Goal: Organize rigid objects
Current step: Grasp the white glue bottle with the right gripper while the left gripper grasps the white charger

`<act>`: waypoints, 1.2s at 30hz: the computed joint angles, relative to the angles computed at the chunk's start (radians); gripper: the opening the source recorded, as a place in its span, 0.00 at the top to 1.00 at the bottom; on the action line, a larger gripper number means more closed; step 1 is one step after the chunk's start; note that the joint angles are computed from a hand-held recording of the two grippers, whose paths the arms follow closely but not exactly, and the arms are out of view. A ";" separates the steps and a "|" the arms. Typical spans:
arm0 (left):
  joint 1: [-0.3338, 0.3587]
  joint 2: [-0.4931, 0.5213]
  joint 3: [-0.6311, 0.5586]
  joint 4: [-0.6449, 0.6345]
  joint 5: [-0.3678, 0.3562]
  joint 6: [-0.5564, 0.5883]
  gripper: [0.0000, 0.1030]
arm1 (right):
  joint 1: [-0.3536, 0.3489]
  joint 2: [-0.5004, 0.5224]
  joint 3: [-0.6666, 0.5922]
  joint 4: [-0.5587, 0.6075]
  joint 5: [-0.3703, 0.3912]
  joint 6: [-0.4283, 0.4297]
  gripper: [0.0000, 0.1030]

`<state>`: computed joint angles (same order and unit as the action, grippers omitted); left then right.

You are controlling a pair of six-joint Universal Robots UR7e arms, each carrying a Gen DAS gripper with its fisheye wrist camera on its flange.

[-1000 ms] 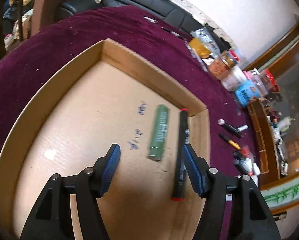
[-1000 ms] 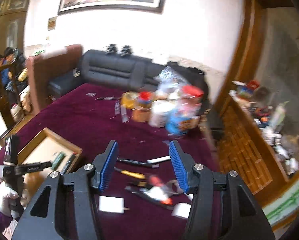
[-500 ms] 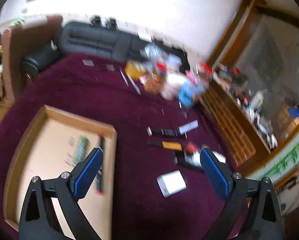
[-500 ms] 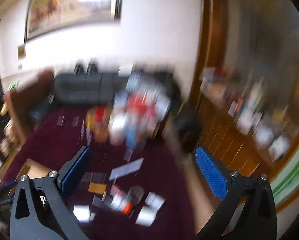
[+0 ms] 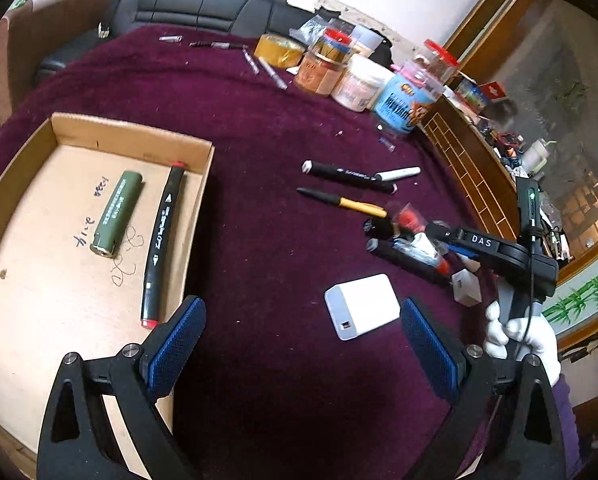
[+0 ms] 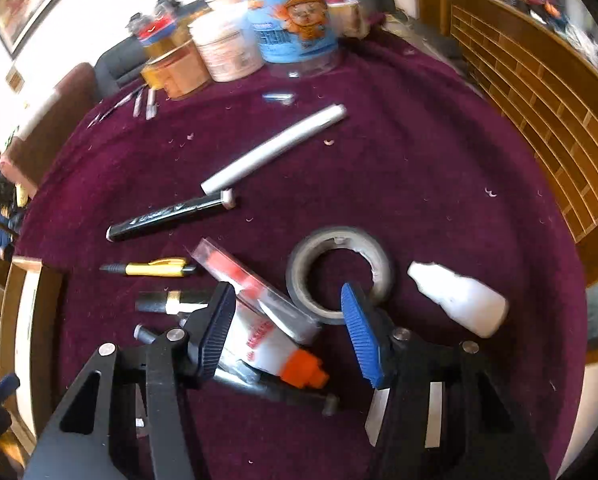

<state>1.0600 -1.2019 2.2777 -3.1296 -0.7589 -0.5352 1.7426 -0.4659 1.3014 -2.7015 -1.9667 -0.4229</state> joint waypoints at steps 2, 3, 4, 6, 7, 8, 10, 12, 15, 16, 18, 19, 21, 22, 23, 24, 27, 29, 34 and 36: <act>0.011 0.008 -0.008 -0.002 -0.009 0.007 0.08 | 0.002 -0.007 0.012 0.044 0.025 -0.003 0.46; 0.016 0.013 -0.012 -0.006 -0.015 0.009 0.08 | 0.000 -0.010 0.020 0.061 0.036 -0.007 0.46; 0.018 0.016 -0.013 -0.009 -0.020 0.009 0.08 | -0.006 -0.022 0.036 0.097 0.066 0.000 0.46; 0.025 0.019 -0.018 -0.010 -0.033 0.016 0.08 | -0.024 -0.042 0.060 0.174 0.145 0.022 0.46; 0.025 0.022 -0.019 -0.011 -0.036 0.019 0.08 | -0.027 -0.052 0.072 0.184 0.163 0.013 0.47; 0.024 0.026 -0.019 -0.010 -0.037 0.020 0.08 | -0.036 -0.066 0.080 0.215 0.209 0.009 0.47; 0.018 0.028 -0.017 -0.005 -0.033 0.022 0.08 | -0.048 -0.098 0.121 0.195 0.261 0.008 0.47; 0.009 0.035 -0.017 -0.001 -0.019 0.025 0.08 | -0.043 -0.127 0.178 0.091 0.236 -0.018 0.47; 0.005 0.046 -0.024 0.016 -0.015 0.020 0.08 | -0.042 -0.147 0.225 0.020 0.210 -0.038 0.47; 0.005 0.051 -0.026 0.021 -0.021 0.014 0.08 | -0.041 -0.144 0.226 0.018 0.211 -0.033 0.47; 0.001 0.063 -0.029 0.023 -0.024 0.010 0.08 | -0.036 -0.141 0.238 0.001 0.195 -0.040 0.47; -0.003 0.070 -0.033 0.027 -0.020 0.011 0.08 | -0.031 -0.135 0.240 -0.009 0.185 -0.049 0.47; -0.016 0.087 -0.043 0.049 -0.002 0.028 0.08 | -0.023 -0.109 0.216 0.003 0.178 -0.059 0.47; -0.025 0.098 -0.052 0.072 0.011 0.047 0.08 | -0.017 -0.099 0.212 -0.001 0.164 -0.062 0.47; -0.032 0.108 -0.059 0.088 0.025 0.068 0.08 | -0.009 -0.089 0.212 -0.023 0.138 -0.065 0.48; -0.038 0.119 -0.066 0.101 0.043 0.093 0.08 | -0.002 -0.076 0.207 -0.041 0.116 -0.068 0.49; -0.070 0.169 -0.092 0.120 0.111 0.218 0.08 | 0.014 -0.035 0.178 -0.074 0.039 -0.068 0.60; -0.090 0.200 -0.107 0.122 0.155 0.324 0.08 | 0.010 -0.048 0.182 -0.060 0.034 -0.051 0.63; -0.093 0.287 -0.150 0.018 0.197 0.631 0.08 | -0.020 -0.108 0.227 -0.027 0.049 -0.040 0.63; -0.074 0.320 -0.189 0.014 0.210 0.707 0.08 | -0.041 -0.139 0.244 0.009 0.094 -0.027 0.62</act>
<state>0.9862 -0.8819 2.0887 -3.1161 -0.5493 0.1720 1.7012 -0.6045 1.5455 -2.6928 -1.8731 -0.4502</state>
